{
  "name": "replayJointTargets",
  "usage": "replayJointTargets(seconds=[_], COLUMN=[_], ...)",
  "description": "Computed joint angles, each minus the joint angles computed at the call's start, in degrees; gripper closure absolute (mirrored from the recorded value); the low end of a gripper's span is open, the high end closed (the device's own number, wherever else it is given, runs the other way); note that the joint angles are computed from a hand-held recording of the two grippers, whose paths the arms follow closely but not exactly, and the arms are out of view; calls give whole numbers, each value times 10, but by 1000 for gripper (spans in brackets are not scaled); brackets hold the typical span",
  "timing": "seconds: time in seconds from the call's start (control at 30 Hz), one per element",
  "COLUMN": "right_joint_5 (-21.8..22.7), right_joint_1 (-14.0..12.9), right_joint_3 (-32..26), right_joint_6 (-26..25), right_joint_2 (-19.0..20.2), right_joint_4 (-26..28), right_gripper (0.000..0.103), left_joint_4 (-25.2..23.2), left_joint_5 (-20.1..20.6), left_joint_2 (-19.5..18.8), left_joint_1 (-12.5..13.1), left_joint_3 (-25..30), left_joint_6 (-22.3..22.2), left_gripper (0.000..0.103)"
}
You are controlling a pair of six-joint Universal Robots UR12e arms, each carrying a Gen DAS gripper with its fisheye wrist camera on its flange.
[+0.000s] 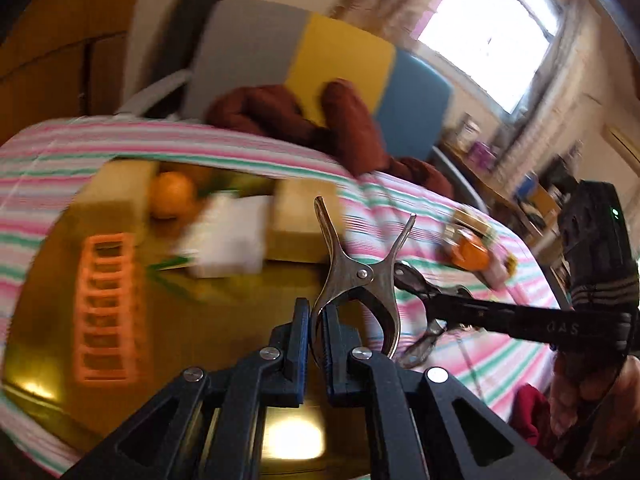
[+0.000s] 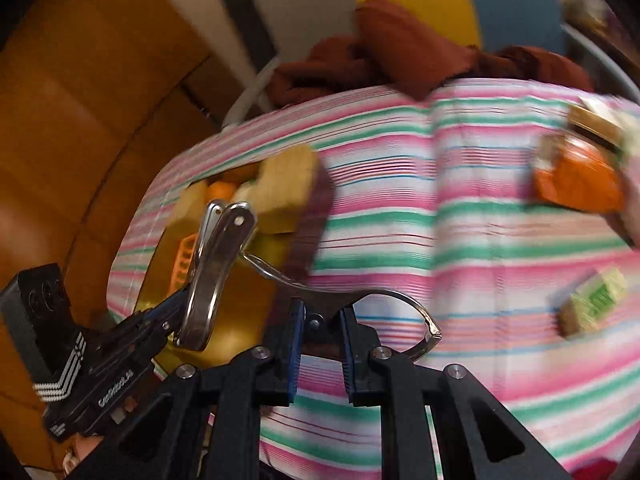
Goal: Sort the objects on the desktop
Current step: 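Carry the metal clamp to the gold tray with the left tool and release it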
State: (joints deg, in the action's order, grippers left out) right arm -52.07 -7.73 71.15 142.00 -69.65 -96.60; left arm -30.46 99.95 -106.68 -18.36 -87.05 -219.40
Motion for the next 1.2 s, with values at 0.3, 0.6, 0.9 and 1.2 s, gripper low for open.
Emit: replayJointTargets(seconds=[0.3,0.6,0.9,1.2], right_joint_5=[-43,-40,28,36], right_joint_1=[70,94,44,-1], right_joint_3=[-8,9,37,53], right_joint_6=[-80,-56,-16,22], right_joint_2=[6,8,-20,-29], right_joint_4=[33,-10,-67,-92], right_gripper=[86,65,53,42], left_joint_4=[-46,-46,-41,-54], left_joint_5=[31,26,80,37], left_joint_2=[49,62,51,19], left_joint_1=[38,57,36,16], left_joint_3=[-68,-84,-57,-8], left_joint_6=[-68,-129,-137,-105], left_gripper=[98,66,52,47])
